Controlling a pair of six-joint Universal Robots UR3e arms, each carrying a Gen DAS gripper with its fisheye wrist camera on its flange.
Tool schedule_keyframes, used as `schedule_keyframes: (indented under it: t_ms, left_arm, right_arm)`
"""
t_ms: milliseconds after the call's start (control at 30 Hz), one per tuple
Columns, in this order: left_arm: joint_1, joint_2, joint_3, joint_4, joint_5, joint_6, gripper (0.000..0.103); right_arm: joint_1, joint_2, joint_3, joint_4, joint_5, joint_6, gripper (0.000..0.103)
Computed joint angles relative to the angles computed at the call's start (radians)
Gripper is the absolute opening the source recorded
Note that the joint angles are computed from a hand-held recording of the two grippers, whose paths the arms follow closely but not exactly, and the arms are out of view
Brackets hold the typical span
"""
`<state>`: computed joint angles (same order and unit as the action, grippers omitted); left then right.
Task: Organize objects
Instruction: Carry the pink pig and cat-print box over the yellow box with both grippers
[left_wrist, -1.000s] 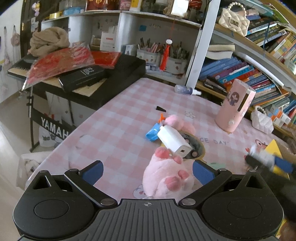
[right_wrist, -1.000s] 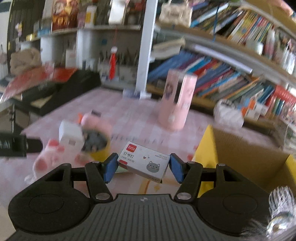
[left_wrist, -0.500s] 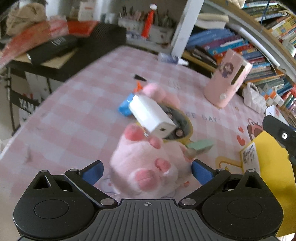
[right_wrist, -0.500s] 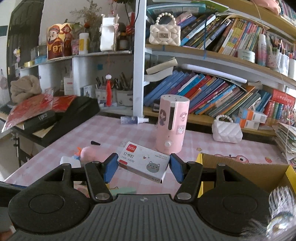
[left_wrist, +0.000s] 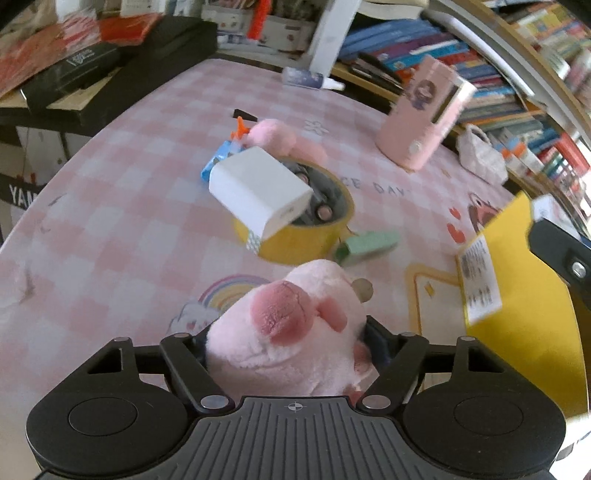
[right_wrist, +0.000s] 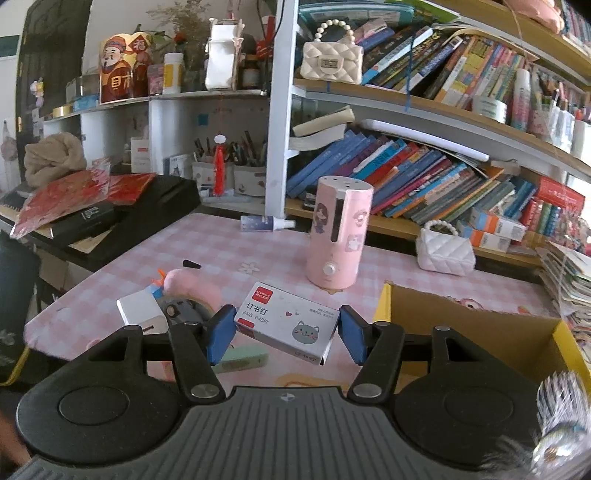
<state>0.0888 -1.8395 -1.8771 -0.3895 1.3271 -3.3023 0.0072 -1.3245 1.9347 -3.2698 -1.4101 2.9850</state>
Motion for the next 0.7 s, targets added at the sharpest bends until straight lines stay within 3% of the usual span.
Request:
schedule_keyframes:
  t_ms: [400, 533, 700]
  left_arm:
    - [0.136, 0.352, -0.359, 0.086, -0.041, 0.100, 0.076]
    - [0.218, 0.513, -0.458, 0.052, -0.102, 0.150, 0.076]
    - [0.318, 0.710, -0.534, -0.057, -0.201, 0.253, 0.076]
  right_arm:
    - [0.104, -0.088, 0.114, 0.084, -0.094, 0.066, 0.058]
    - [0.135, -0.138, 0.154, 0.170, -0.128, 0.112, 0.058]
    - [0.171, -0.226, 0.239, 0.177, -0.156, 0.148, 0.058]
